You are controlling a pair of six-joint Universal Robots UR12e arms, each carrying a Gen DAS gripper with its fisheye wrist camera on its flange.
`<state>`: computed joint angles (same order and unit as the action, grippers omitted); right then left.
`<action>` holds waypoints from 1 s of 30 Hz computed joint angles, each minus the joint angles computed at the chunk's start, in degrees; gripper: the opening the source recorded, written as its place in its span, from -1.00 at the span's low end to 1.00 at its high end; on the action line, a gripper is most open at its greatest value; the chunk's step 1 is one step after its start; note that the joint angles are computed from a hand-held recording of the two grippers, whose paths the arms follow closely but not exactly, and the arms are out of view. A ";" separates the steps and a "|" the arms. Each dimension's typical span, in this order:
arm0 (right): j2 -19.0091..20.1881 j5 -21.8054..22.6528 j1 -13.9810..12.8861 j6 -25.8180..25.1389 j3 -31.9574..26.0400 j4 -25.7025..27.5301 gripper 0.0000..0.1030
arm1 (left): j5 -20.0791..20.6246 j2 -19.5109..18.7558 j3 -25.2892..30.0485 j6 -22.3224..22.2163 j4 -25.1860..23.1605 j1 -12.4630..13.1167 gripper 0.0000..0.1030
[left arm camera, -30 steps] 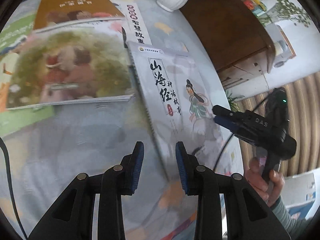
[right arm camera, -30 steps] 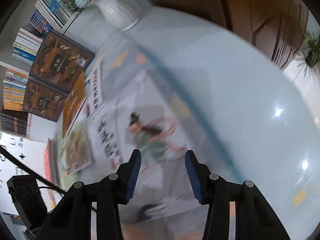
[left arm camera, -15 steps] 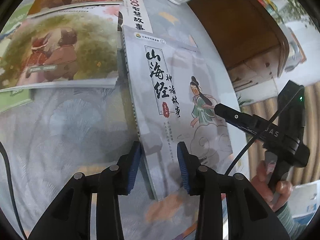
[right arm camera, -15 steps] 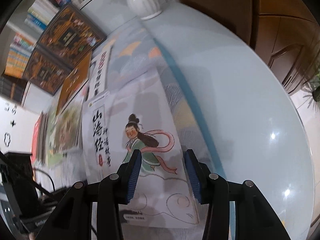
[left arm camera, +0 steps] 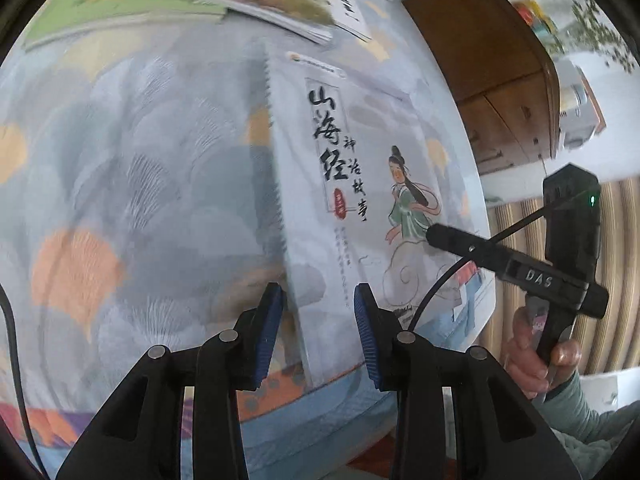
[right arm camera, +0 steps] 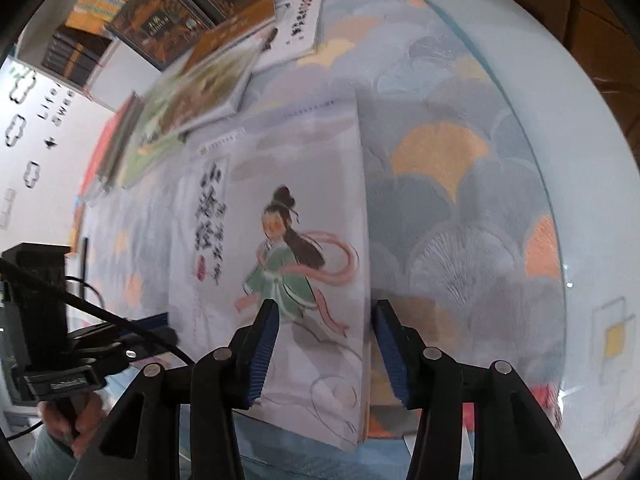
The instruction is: Organize books
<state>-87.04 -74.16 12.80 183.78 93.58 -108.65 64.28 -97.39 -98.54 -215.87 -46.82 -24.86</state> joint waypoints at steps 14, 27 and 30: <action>-3.30 8.65 -3.05 3.92 6.01 -6.49 -0.13 | -16.70 -0.62 -7.15 -22.47 33.20 4.16 -0.35; -3.79 9.91 -3.32 6.72 6.50 -6.71 -0.07 | -2.27 -3.12 2.39 -6.44 4.23 -1.49 -0.75; -3.63 13.42 -4.70 7.55 6.06 -3.88 -0.06 | -6.14 -3.21 1.22 -9.08 9.69 -0.70 -0.75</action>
<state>-90.67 -60.74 8.10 191.33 99.65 -112.53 58.14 -100.60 -97.32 -224.95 -37.14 -25.56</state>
